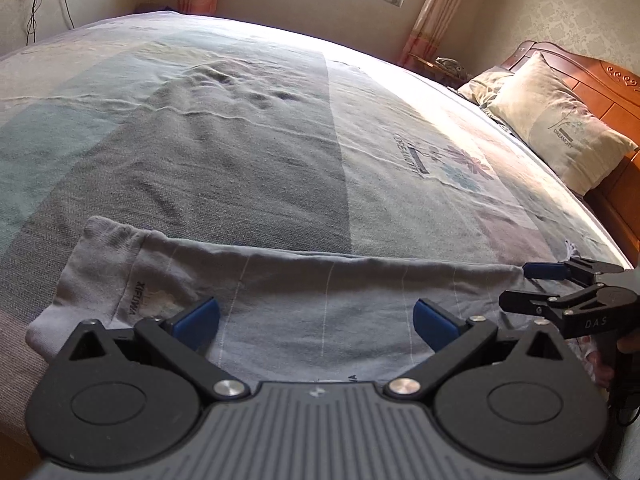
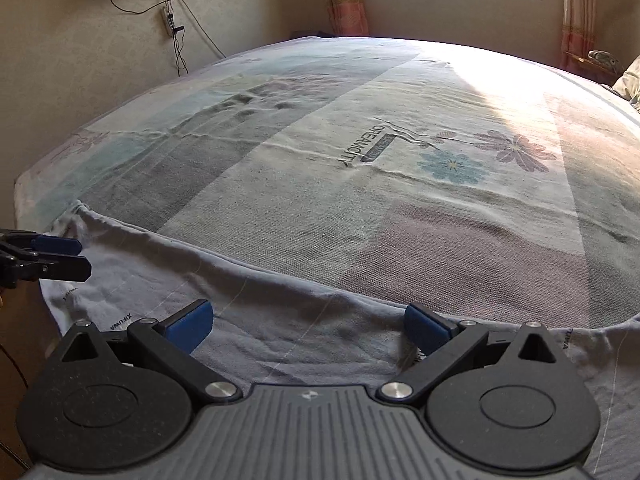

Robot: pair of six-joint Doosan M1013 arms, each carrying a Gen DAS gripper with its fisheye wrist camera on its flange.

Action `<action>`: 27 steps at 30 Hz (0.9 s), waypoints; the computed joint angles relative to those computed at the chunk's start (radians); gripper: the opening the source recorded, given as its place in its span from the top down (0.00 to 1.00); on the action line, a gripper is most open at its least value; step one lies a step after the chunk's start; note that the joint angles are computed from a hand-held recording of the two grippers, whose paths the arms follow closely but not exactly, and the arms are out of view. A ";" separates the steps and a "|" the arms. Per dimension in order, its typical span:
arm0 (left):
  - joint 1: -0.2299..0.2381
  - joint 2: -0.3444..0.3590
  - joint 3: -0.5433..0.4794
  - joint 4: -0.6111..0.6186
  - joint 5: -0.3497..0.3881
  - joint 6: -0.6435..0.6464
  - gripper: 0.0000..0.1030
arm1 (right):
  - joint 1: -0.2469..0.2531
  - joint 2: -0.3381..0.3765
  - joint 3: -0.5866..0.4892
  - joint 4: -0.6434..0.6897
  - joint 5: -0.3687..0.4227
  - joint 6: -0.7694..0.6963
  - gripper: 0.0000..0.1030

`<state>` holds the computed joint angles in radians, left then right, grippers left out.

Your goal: Fold clothes

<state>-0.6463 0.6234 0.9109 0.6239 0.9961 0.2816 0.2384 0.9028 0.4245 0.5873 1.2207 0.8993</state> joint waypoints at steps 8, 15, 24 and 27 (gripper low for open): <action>0.012 0.002 -0.004 0.006 -0.013 -0.008 0.01 | 0.018 0.006 -0.040 0.032 0.079 -0.056 0.00; 0.016 -0.010 0.012 0.043 -0.067 -0.077 0.01 | 0.028 0.014 -0.058 -0.014 0.115 -0.039 0.00; 0.003 -0.003 -0.016 0.037 0.014 -0.058 0.01 | 0.009 -0.023 -0.016 -0.055 0.120 -0.031 0.00; -0.018 -0.025 0.020 0.034 0.022 -0.077 0.01 | -0.001 -0.044 0.019 -0.066 0.117 -0.039 0.00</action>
